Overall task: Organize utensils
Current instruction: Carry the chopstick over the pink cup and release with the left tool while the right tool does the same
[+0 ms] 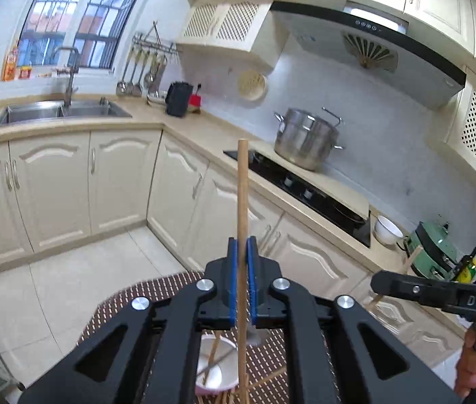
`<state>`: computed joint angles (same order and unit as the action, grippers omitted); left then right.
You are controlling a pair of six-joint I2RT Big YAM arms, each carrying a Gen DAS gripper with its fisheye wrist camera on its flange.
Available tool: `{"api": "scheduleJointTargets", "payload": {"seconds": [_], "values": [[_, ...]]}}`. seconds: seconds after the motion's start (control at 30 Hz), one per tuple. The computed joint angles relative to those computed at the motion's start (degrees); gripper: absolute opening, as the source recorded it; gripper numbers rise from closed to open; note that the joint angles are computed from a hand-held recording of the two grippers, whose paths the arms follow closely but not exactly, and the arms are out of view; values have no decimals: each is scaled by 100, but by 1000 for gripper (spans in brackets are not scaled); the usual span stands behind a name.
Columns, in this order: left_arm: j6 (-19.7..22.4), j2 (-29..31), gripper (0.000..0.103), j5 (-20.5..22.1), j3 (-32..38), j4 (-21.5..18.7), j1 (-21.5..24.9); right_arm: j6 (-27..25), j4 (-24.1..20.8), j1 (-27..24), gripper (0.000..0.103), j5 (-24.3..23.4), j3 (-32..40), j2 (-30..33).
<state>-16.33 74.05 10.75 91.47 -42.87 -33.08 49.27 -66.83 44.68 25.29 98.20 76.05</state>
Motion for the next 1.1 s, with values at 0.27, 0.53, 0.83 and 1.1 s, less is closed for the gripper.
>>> {"api": "scheduleJointTargets", "payload": {"seconds": [0.27,0.53,0.83,1.1], "values": [[336,322,5,-556,-12,420,-166,-163,46,-155,6,-77,104,90],[450,613,5,-688,-82,631,-199,-232,105,-283,6,-275,134,116],[406,656,5,-642,-415,578,-155,-354,113,-355,6,-356,335,229],[314,530,5,-577,-695,471,-109,-493,36,-369,6,-418,501,390]]}}
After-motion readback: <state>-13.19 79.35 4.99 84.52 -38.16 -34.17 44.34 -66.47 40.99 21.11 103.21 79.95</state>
